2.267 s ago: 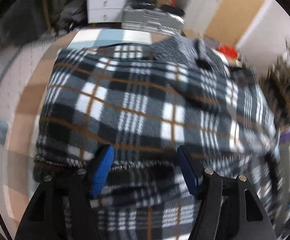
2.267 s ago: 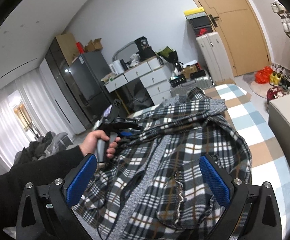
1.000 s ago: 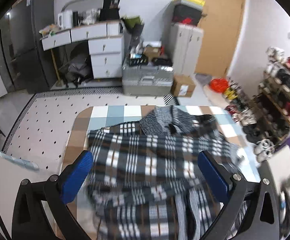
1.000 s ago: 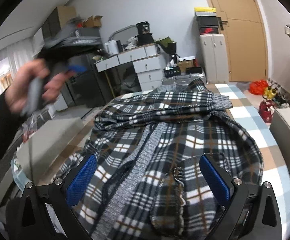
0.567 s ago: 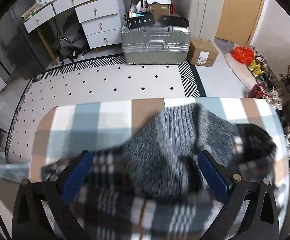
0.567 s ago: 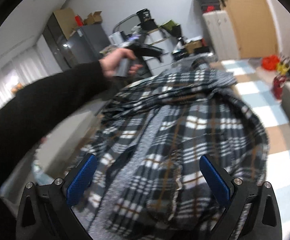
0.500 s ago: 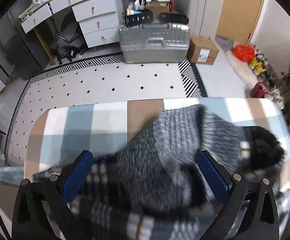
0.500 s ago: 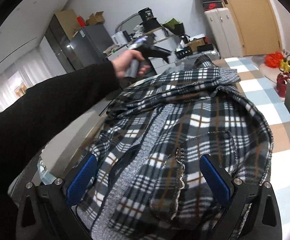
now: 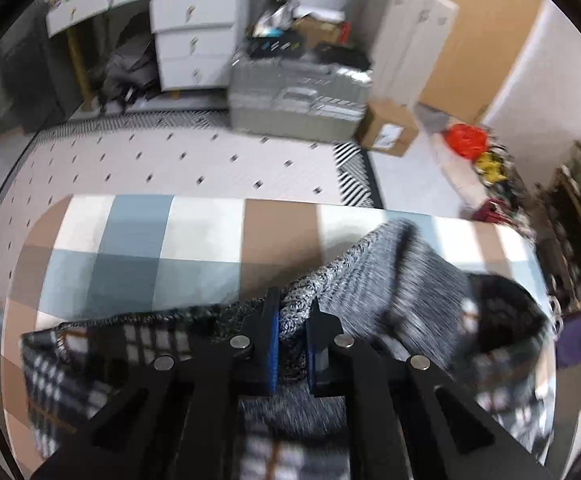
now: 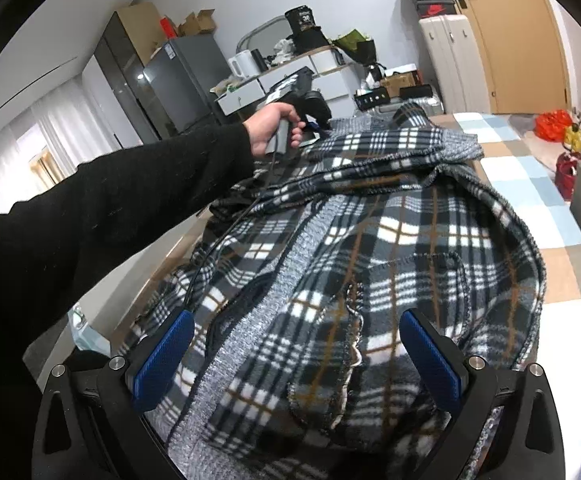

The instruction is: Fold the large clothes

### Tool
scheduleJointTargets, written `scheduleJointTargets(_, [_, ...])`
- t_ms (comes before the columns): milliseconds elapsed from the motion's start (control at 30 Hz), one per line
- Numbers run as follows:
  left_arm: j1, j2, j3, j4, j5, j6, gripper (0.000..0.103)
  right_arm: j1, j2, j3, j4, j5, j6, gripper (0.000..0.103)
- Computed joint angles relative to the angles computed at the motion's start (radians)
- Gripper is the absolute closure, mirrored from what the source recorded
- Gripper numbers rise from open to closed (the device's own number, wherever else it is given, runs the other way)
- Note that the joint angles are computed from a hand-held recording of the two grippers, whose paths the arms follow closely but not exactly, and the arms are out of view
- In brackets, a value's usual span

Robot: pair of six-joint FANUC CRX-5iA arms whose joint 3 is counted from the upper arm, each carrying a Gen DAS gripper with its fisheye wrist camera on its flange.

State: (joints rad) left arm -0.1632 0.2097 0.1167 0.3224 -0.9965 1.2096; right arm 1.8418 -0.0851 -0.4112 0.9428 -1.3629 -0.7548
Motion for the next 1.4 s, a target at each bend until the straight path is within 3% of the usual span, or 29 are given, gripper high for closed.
scheduleJointTargets(133, [0.036, -0.110, -0.128, 0.090, 0.041, -0.126, 0.098, -0.004, 0.021, 0.027, -0.017, -0.034, 0.024, 0.000])
scheduleJointTargets(300, [0.108, -0.275, -0.359, 0.300, 0.076, -0.395, 0.098, -0.021, 0.064, 0.078, -0.049, -0.097, 0.077, 0.000])
scheduleJointTargets(367, [0.135, -0.303, -0.423, 0.385, 0.084, -0.447, 0.098, -0.038, 0.094, 0.122, -0.070, -0.153, 0.125, 0.000])
scheduleJointTargets(467, [0.159, -0.264, -0.419, 0.447, 0.030, -0.444, 0.098, -0.086, 0.093, 0.172, -0.071, -0.190, 0.214, 0.000])
scheduleJointTargets(600, [0.168, -0.231, -0.393, 0.478, 0.001, -0.432, 0.098, -0.247, 0.075, 0.224, -0.027, -0.199, 0.448, 0.000])
scheduleJointTargets(733, [0.170, -0.216, -0.375, 0.490, -0.032, -0.455, 0.098, -0.505, 0.124, 0.326, -0.066, -0.085, 0.804, 0.000])
scheduleJointTargets(833, [0.180, -0.198, -0.378, 0.544, -0.045, -0.458, 0.098, -0.694, 0.225, 0.456, -0.172, 0.015, 1.081, 0.000])
scheduleJointTargets(1000, [0.176, -0.173, -0.389, 0.615, -0.055, -0.495, 0.098, -0.858, 0.333, 0.571, -0.319, 0.099, 1.123, 0.002])
scheduleJointTargets(1067, [0.173, -0.168, -0.388, 0.615, -0.058, -0.520, 0.098, -0.894, 0.365, 0.587, -0.320, 0.129, 1.139, 0.004])
scheduleJointTargets(1167, [0.176, -0.154, -0.386, 0.624, -0.074, -0.537, 0.098, -0.918, 0.470, 0.676, -0.288, 0.023, 1.216, 0.005])
scheduleJointTargets(1200, [0.176, -0.150, -0.385, 0.626, -0.078, -0.537, 0.098, -0.932, 0.496, 0.704, -0.310, 0.008, 1.246, 0.007])
scheduleJointTargets(1233, [0.177, -0.145, -0.382, 0.623, -0.085, -0.536, 0.098, -0.941, 0.509, 0.719, -0.330, 0.010, 1.263, 0.017])
scheduleJointTargets(1267, [0.178, -0.140, -0.377, 0.618, -0.095, -0.532, 0.098, -0.950, 0.519, 0.726, -0.352, 0.019, 1.277, 0.035])
scheduleJointTargets(1300, [0.179, -0.139, -0.376, 0.617, -0.093, -0.531, 0.099, -0.956, 0.525, 0.736, -0.372, 0.023, 1.286, 0.045])
scheduleJointTargets(1367, [0.181, -0.145, -0.377, 0.608, -0.090, -0.534, 0.099, -0.959, 0.532, 0.748, -0.397, 0.024, 1.278, 0.086])
scheduleJointTargets(1400, [0.183, -0.152, -0.378, 0.603, -0.090, -0.528, 0.099, -0.948, 0.535, 0.746, -0.373, 0.002, 1.264, 0.091])
